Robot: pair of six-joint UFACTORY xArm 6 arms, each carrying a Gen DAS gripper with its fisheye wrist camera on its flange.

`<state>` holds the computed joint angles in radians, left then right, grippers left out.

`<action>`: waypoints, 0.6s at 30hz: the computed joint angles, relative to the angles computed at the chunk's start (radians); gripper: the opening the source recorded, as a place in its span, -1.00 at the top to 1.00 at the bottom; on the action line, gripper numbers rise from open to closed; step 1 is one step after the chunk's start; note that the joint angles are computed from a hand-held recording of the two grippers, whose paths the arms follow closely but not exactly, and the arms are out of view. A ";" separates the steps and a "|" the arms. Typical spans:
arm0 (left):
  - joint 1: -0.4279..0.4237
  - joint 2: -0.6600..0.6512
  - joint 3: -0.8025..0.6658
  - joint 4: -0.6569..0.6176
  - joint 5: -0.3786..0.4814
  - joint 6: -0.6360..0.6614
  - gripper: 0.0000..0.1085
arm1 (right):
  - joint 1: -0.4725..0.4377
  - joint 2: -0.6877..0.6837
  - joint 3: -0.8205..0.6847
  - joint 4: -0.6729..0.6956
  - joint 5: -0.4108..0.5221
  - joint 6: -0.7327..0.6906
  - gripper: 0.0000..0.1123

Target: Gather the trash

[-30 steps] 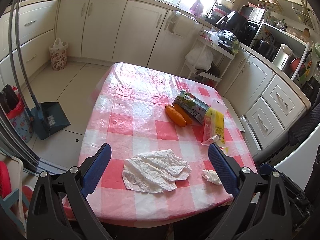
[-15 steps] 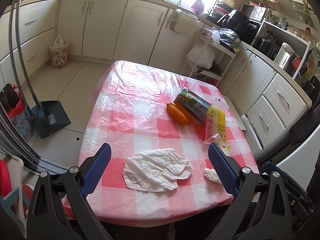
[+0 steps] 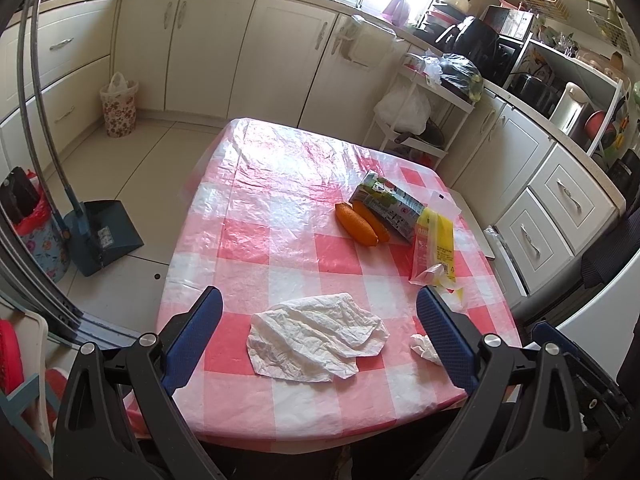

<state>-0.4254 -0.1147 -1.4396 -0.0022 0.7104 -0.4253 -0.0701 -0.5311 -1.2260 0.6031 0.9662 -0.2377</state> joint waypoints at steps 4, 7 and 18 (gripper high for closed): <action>0.000 -0.001 0.000 0.001 0.000 -0.001 -0.73 | 0.005 0.000 -0.001 -0.003 -0.004 0.005 -0.47; 0.000 0.000 0.000 0.001 0.000 -0.001 -0.73 | 0.002 -0.001 0.000 -0.001 -0.002 0.002 -0.46; 0.000 0.001 -0.002 0.001 0.001 -0.001 -0.73 | 0.003 -0.001 0.001 -0.001 -0.005 0.004 -0.47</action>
